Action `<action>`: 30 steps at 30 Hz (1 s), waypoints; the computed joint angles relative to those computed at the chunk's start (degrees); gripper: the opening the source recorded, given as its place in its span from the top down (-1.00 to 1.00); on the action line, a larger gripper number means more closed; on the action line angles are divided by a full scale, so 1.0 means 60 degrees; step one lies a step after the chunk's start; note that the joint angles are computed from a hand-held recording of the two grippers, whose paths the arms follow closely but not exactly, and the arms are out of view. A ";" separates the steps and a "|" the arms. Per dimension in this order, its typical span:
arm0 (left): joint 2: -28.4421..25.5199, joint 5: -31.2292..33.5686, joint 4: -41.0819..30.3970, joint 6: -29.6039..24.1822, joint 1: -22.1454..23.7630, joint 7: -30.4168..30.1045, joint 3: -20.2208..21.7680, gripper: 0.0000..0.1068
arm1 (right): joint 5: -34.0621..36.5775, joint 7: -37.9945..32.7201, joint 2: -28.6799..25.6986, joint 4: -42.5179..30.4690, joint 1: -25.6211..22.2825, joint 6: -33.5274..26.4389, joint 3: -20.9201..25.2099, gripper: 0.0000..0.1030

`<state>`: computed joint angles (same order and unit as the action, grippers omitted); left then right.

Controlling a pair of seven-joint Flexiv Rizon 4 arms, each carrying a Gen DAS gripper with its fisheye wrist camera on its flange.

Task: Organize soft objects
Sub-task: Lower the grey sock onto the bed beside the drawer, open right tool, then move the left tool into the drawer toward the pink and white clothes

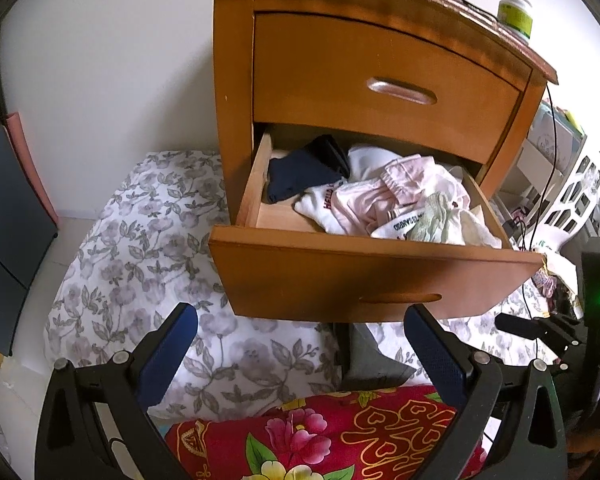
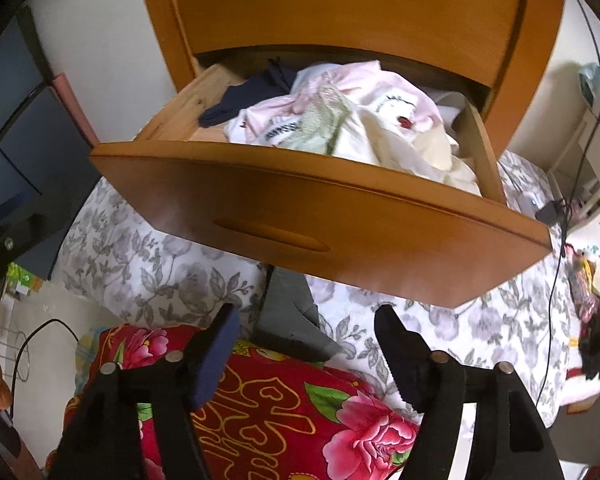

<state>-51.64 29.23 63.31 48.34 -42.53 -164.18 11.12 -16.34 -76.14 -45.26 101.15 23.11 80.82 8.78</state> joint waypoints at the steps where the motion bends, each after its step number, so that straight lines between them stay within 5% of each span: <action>1: -0.0026 -0.0036 -0.0017 -0.0019 0.0030 0.0050 -0.0042 -0.93 | 0.0003 0.0107 -0.0017 0.0033 0.0095 0.0127 -0.0151 -0.54; 15: -0.0626 -0.0937 -0.0383 -0.0314 0.0415 0.0905 -0.0443 -0.93 | -0.0051 0.0976 -0.0243 -0.0046 0.0279 -0.0065 -0.0619 -1.00; 25: -0.1058 -0.1721 -0.0491 -0.0156 0.0671 0.1599 -0.0690 -0.93 | -0.0170 0.1612 -0.0261 0.0056 0.0334 0.0091 -0.0903 -1.00; 30: -0.1083 -0.1706 -0.0458 0.0275 0.0543 0.1491 -0.0449 -0.93 | -0.0094 0.2007 -0.0239 0.0399 0.0521 0.1223 -0.1324 -1.00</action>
<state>-58.13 19.00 60.56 49.99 -39.28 -155.23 8.43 -16.90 -64.10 -46.70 103.54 26.23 88.16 0.84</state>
